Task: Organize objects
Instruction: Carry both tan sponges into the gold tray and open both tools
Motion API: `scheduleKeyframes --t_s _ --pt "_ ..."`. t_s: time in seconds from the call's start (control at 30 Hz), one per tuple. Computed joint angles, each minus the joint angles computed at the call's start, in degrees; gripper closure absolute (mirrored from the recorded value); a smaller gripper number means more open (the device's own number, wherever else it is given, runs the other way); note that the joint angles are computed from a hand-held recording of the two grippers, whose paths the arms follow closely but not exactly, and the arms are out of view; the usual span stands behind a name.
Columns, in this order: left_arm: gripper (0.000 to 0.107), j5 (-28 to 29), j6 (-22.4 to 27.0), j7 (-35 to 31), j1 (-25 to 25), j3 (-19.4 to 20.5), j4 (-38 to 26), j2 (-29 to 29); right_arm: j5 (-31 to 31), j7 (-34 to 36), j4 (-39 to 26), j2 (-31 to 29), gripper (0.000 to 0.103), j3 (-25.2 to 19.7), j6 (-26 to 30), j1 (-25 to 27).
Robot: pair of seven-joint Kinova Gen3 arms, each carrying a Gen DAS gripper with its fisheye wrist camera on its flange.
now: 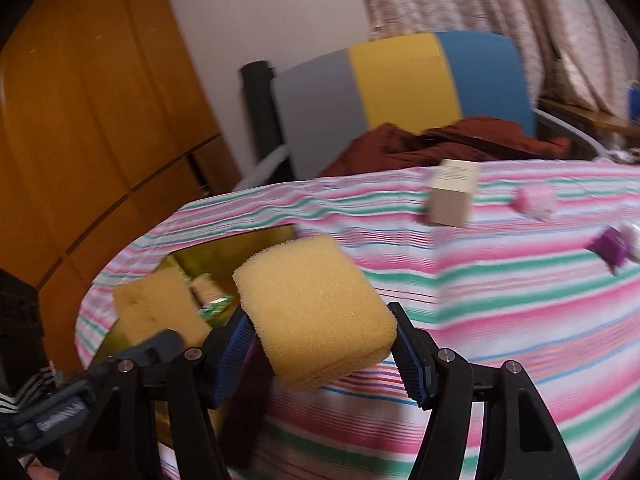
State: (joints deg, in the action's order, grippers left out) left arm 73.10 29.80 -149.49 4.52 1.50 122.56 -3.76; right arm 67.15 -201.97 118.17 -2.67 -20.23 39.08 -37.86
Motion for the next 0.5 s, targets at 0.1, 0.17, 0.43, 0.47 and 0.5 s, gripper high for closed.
scheduleKeyframes --t_s 0.1,0.17,0.43,0.47,0.5 --pt "0.071 -1.31 1.1 1.53 -1.77 -1.42 -1.17 0.61 0.01 3.63 -3.5 2.93 0.037 0.49 -1.6 -0.6" --pt "0.071 -2.92 1.29 2.64 -2.78 -1.86 -2.38 1.21 -1.66 7.34 -6.12 5.03 0.035 1.53 -3.24 -1.12" --pt "0.071 -7.43 2.68 8.12 -5.87 -2.15 -6.57 3.77 -3.46 10.72 -9.26 8.56 0.018 6.48 -10.44 -4.22" --pt "0.071 -7.53 2.43 8.64 -6.12 -2.01 -6.84 4.06 -1.99 9.75 -8.85 8.42 0.015 6.65 -9.86 -4.93" --pt "0.071 -7.78 2.22 9.07 -6.38 -1.89 -7.16 4.32 -1.35 9.28 -8.63 8.33 0.014 6.65 -9.4 -5.31"
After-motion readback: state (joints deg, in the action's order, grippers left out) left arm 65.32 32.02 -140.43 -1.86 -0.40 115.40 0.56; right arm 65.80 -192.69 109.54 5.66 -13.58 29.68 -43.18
